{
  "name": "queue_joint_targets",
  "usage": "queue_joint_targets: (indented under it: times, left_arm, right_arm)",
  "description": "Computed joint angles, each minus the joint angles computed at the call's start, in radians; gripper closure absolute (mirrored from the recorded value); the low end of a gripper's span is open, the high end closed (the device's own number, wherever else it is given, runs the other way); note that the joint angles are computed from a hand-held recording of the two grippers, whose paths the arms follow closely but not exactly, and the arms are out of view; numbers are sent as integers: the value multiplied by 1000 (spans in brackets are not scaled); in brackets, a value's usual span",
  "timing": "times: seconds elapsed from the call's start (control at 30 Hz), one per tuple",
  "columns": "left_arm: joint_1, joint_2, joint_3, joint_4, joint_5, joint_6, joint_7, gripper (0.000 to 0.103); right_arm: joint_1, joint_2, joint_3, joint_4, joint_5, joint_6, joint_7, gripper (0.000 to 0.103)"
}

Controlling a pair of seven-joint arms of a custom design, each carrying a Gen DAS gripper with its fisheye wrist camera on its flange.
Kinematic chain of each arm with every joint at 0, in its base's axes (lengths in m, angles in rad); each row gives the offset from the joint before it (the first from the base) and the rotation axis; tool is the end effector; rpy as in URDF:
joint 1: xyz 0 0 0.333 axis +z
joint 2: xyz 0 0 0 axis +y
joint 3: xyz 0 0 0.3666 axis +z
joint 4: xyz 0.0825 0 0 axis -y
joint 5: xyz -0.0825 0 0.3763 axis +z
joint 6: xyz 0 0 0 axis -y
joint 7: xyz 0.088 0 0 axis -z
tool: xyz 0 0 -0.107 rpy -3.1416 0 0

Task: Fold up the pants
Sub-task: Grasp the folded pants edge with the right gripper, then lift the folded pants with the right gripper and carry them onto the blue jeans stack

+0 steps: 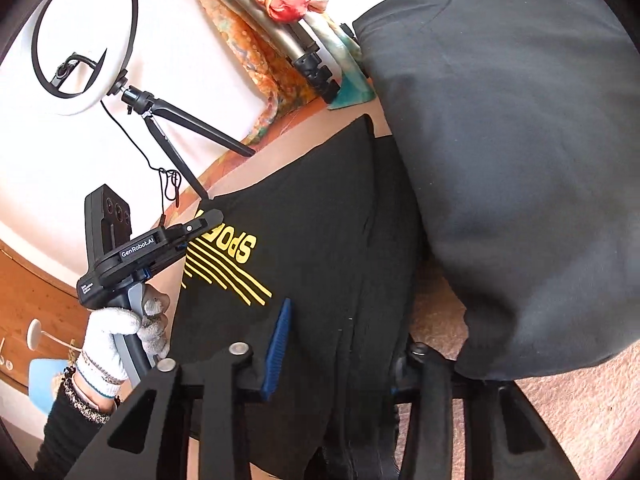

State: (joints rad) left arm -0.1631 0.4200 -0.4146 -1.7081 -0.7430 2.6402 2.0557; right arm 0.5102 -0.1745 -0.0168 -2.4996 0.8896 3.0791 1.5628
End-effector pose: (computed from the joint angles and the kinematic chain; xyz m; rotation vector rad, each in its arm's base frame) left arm 0.6272 -0.3336 0.4672 1.5020 -2.2926 1.1655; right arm 0.4397 0.1645 0.4709 -1.3369 1.9489 -0.0344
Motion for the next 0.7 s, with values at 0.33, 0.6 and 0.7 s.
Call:
queue_joint_targets:
  times: [0.33,0.6,0.7]
  left_arm:
    - [0,-54,-29,-56,-14,87,98,95]
    - [-11,-147,-28,-118,-83,168,197,96]
    - [-15,-190,-23,-131,-126,183,242,96]
  right_arm:
    - [-43,-44,32,-25,-185,-57,94,86]
    - [-201,-86,161,-2,-618,-106,371,88]
    - [-260,-120,215,9,-791,-133,458,88]
